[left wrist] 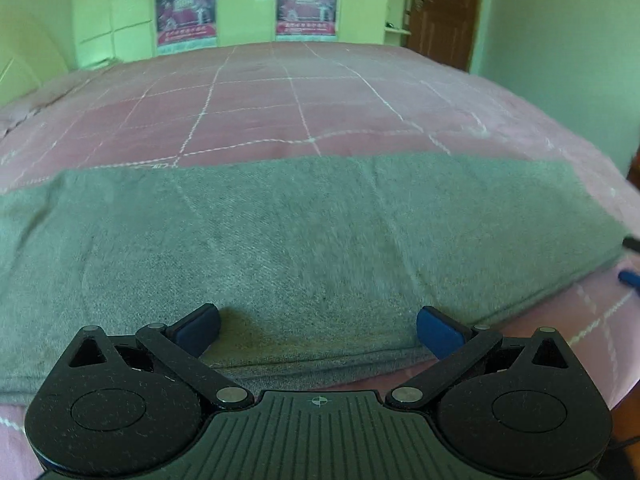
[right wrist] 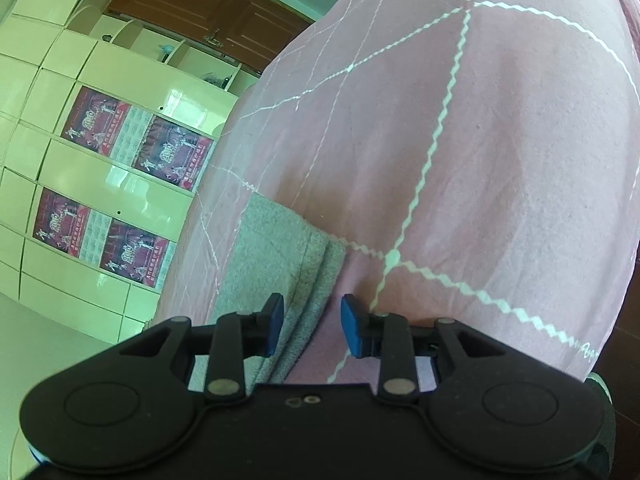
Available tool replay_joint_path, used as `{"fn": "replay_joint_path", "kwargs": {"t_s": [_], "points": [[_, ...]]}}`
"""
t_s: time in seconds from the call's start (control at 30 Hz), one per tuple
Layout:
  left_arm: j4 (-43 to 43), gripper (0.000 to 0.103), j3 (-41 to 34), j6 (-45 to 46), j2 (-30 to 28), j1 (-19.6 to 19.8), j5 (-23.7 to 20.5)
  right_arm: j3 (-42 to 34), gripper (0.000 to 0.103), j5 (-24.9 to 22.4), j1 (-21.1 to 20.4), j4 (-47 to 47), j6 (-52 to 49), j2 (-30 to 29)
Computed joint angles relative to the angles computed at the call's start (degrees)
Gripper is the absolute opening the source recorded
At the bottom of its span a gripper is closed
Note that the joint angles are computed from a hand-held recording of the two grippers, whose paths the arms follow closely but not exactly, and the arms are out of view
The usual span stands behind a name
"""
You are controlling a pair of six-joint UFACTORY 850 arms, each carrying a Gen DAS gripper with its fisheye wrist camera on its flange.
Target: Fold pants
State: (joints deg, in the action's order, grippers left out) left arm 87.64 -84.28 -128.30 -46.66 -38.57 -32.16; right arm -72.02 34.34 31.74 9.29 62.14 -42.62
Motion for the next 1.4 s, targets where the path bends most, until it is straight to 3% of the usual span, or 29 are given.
{"fn": "replay_joint_path", "kwargs": {"t_s": [0.07, 0.43, 0.67, 0.7, 0.87, 1.1, 1.27, 1.4], "points": [[-1.01, 0.103, 0.68, 0.89, 0.53, -0.06, -1.66, 0.02, 0.027, 0.85, 0.03, 0.55, -0.35, -0.25], [-1.69, 0.103, -0.19, 3.38, -1.15, 0.14, -1.44, -0.82, 0.025, 4.49, -0.81, 0.83, 2.87, -2.18], [-1.46, 0.103, -0.72, 3.17, -1.66, 0.51, -1.05, -2.2, 0.025, 3.03, -1.32, -2.78, 4.09, -2.91], [-1.64, 0.103, -0.74, 3.4, -1.65, 0.53, -1.01, -2.46, 0.01, 1.77, -1.38, -3.06, 2.49, -2.75], [-2.75, 0.103, -1.17, 4.8, -1.71, 0.65, -0.83, -2.42, 0.01, 1.12, -0.28, 4.23, -5.43, -2.38], [-1.87, 0.103, -1.18, 3.85, -2.01, 0.32, -1.71, -2.5, 0.01, -0.33, -0.37, 3.49, -4.55, -2.06], [-1.54, 0.103, -1.1, 3.52, -2.0, 0.32, -1.68, -4.15, 0.01, -3.65, 0.24, 7.71, -10.29, -1.61], [-1.13, 0.103, -1.11, 3.23, -2.13, 0.25, -1.89, -4.12, 0.01, -0.23, 1.4, 7.0, -13.94, 0.04]]}}
